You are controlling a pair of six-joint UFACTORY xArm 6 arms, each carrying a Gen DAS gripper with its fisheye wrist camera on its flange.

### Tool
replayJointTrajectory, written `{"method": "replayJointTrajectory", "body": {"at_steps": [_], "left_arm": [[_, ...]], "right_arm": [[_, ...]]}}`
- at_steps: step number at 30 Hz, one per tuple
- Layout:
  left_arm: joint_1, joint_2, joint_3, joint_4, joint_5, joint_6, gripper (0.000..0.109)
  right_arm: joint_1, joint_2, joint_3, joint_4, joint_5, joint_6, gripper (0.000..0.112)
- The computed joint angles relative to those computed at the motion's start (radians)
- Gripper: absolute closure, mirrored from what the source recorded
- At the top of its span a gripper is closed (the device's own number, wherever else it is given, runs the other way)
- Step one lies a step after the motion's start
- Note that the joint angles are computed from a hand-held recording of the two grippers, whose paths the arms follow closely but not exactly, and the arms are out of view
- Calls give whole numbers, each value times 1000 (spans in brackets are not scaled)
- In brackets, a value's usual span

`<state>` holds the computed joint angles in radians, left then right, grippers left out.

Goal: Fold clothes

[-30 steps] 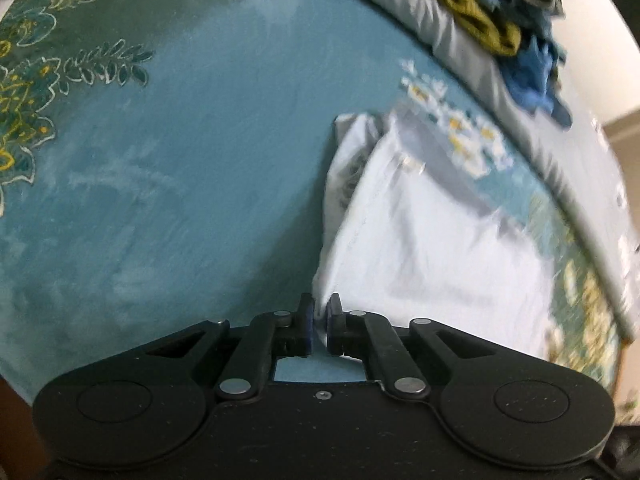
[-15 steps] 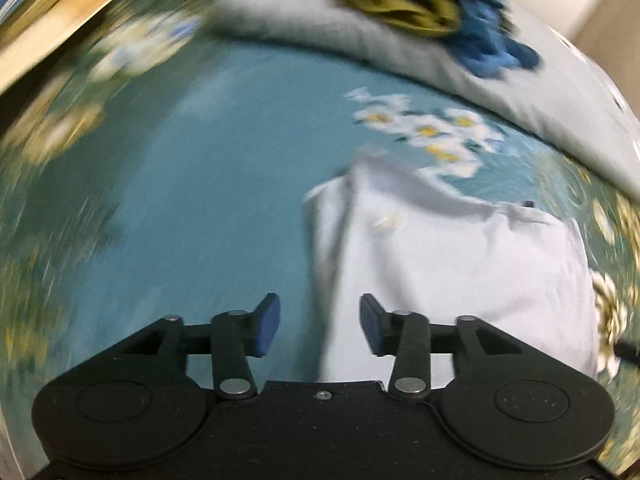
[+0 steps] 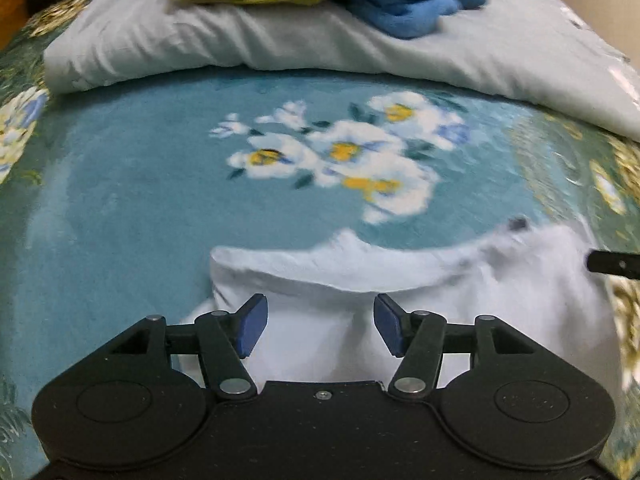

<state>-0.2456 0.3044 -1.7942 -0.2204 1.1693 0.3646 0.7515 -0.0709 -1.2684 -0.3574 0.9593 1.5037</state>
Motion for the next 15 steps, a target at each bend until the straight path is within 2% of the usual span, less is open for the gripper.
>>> {"method": "replayJointTrajectory", "body": {"at_steps": [4, 8, 10, 12, 15], "left_arm": [[10, 77, -88, 28, 22, -85, 52], [17, 88, -128, 24, 54, -123, 52], [24, 60, -115, 7, 60, -146, 52], [35, 10, -76, -46, 76, -165, 52], [41, -80, 11, -135, 121, -136, 52]], "right_arm": [[-35, -12, 36, 28, -4, -7, 83], [-39, -71, 85, 24, 7, 12, 79], [-31, -121, 125, 24, 5, 31, 75], [-17, -182, 183, 30, -19, 62, 64], [10, -248, 256, 66, -44, 99, 58]]}}
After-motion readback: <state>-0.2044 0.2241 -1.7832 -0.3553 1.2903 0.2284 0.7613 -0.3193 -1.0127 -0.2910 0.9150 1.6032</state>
